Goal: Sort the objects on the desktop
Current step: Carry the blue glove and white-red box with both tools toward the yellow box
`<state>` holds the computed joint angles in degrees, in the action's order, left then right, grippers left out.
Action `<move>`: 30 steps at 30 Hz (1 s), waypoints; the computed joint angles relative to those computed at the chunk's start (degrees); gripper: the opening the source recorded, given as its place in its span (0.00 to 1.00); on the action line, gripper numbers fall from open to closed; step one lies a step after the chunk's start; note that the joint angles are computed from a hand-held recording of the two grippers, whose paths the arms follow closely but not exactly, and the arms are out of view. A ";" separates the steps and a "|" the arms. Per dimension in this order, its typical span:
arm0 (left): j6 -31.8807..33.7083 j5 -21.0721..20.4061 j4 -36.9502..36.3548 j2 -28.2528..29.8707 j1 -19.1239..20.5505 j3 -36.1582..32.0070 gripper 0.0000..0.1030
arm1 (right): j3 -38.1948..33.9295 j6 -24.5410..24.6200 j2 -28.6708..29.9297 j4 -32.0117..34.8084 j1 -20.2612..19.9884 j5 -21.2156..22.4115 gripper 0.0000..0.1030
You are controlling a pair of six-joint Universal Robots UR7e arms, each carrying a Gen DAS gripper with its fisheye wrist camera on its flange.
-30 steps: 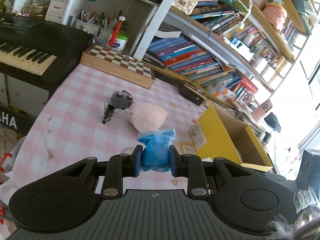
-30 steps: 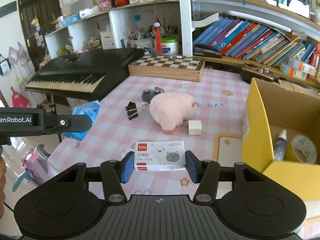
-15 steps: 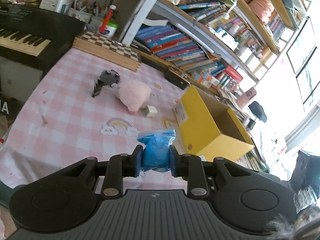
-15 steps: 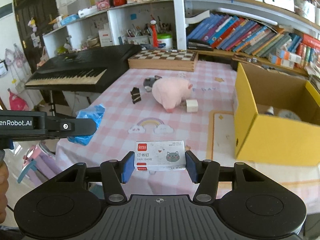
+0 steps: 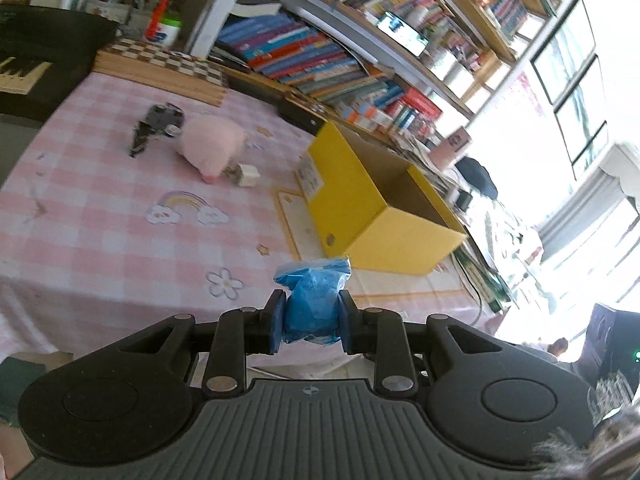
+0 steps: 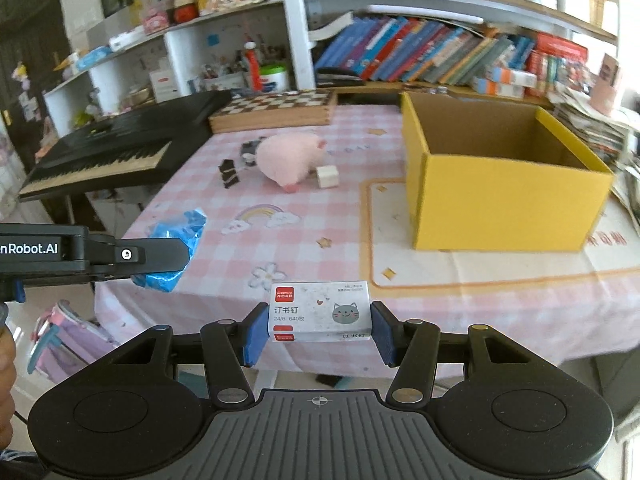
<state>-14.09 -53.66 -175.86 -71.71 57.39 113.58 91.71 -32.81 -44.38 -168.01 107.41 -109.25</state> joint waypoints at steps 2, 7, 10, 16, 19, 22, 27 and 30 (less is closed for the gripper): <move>0.59 -1.29 0.60 0.35 0.15 -0.38 0.24 | 0.52 1.47 -0.42 -0.41 -0.10 -1.51 0.52; 2.11 -4.62 2.93 1.72 0.77 -2.27 0.24 | 2.29 3.70 -1.77 -2.18 -0.57 -3.75 0.52; 3.25 -6.37 4.05 2.82 0.97 -3.62 0.24 | 3.03 4.44 -2.41 -3.11 -0.80 -4.74 0.52; 4.29 -9.98 7.00 4.90 1.43 -6.23 0.24 | 4.27 6.23 -3.78 -4.25 -1.21 -7.36 0.52; 5.04 -12.35 8.96 6.22 1.61 -7.75 0.24 | 5.14 6.76 -4.51 -5.60 -1.26 -9.68 0.52; 6.03 -14.11 9.96 7.59 1.64 -8.98 0.24 | 5.72 7.65 -5.18 -6.73 -1.66 -11.04 0.52; 6.50 -14.63 10.86 9.44 1.51 -10.75 0.24 | 5.57 8.31 -5.83 -6.46 -2.58 -11.14 0.52; 6.67 -14.94 11.96 10.62 1.45 -12.15 0.24 | 5.03 8.20 -5.83 -6.30 -2.92 -10.93 0.52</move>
<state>-7.42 -68.60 -163.91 -61.08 58.84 101.44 96.73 -24.60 -50.21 -174.30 104.50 -120.18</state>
